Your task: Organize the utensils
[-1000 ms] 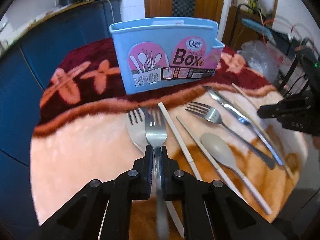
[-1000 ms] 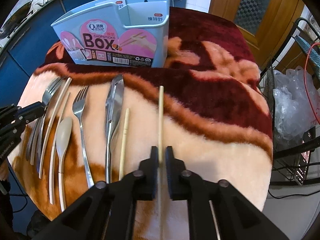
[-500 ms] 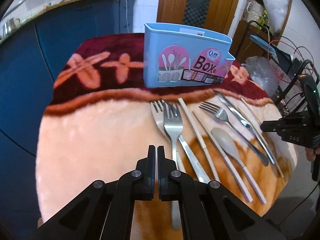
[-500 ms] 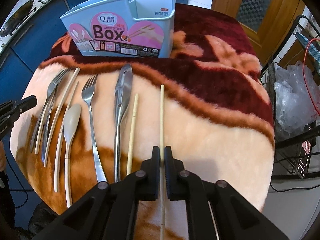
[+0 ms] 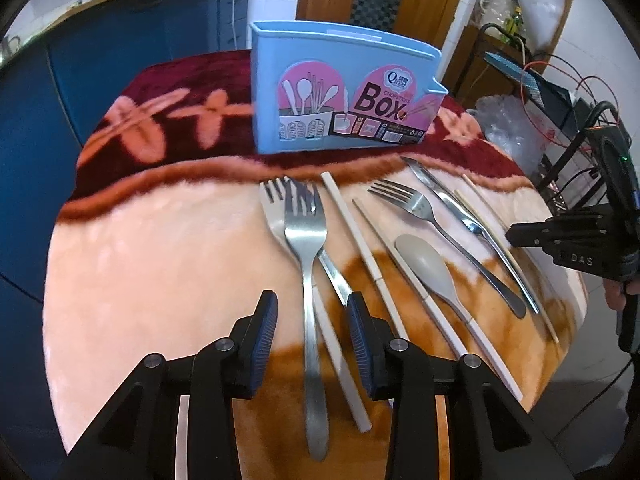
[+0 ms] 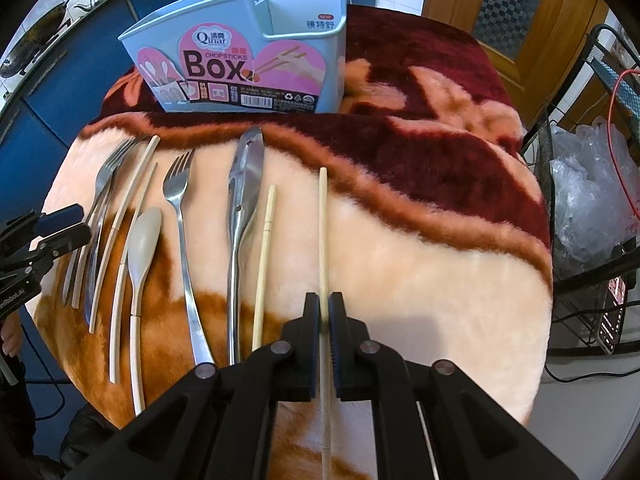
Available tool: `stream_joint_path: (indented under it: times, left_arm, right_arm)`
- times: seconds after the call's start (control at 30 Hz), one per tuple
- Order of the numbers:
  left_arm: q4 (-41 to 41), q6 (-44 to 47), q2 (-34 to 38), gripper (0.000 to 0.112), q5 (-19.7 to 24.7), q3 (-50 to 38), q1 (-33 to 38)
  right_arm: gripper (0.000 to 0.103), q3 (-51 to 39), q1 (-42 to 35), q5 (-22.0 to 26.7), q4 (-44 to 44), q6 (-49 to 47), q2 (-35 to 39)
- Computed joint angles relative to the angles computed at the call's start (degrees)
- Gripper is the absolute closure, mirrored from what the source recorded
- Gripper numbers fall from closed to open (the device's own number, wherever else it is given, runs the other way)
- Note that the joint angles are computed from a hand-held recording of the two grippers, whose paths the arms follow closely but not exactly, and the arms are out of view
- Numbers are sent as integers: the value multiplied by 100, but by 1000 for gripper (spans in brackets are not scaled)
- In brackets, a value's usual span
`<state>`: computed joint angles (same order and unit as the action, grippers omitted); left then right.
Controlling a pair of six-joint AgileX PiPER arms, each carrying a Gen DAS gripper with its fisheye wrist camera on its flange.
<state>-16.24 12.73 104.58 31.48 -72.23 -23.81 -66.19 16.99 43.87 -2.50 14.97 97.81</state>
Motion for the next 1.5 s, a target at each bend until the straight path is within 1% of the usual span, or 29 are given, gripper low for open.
stream_joint_path:
  times: [0.1, 0.27, 0.37, 0.47, 0.5, 0.53, 0.57, 0.6, 0.7, 0.8, 0.87, 0.97, 1.1, 1.17, 1.23, 1.3, 1.5]
  left_arm:
    - [72, 24, -214, 75, -64, 237, 43]
    - [690, -433, -223, 75, 52, 283, -15]
    - [529, -298, -140, 75, 43, 254, 25]
    - [554, -372, -40, 76, 29, 121, 34]
    - [543, -379, -1, 77, 29, 80, 49]
    - [372, -247, 39, 90, 56, 46, 98]
    - [122, -48, 71, 99, 110, 26, 156]
    - [102, -69, 74, 102, 124, 34, 170]
    - [-91, 108, 1, 103, -4, 191, 237]
    - [301, -301, -133, 104, -54, 331, 200]
    - [510, -448, -230, 105, 26, 407, 209]
    - [674, -533, -321, 104, 277, 444, 252]
    - [520, -457, -142, 102, 594, 95, 335]
    - [580, -528, 49, 91, 730, -219, 319]
    - [639, -570, 347, 83, 970, -653, 300]
    - [722, -638, 590, 81, 1174, -986, 281]
    - [1005, -870, 995, 81, 1528, -1671, 182]
  right_arm:
    - [96, 10, 3, -3, -4, -4, -4]
    - [96, 17, 36, 7, -55, 74, -4]
    - [96, -9, 38, 26, -76, 81, 12]
    - [95, -19, 45, 31, -88, 90, 21]
    - [95, -13, 51, 22, -91, 98, 18]
    - [96, -4, 56, 10, -99, 107, 14]
    - [95, 11, 67, -7, -116, 120, 9]
    - [95, 23, 71, -21, -130, 118, 6]
    - [96, 77, 100, -73, -190, 158, -22]
    - [96, 102, 141, -61, -244, 278, -49]
    - [96, 114, 149, 40, -142, 220, -92]
    - [96, 111, 168, 235, -36, 91, -139]
    - [96, -149, 171, 502, -25, 2, -7]
    - [95, -317, 128, 552, 38, -65, 111]
    - [95, -495, 80, 628, 47, -94, 253]
    - [95, -664, 38, 686, 30, -129, 398]
    - [93, -1207, -22, 893, 12, -290, 783]
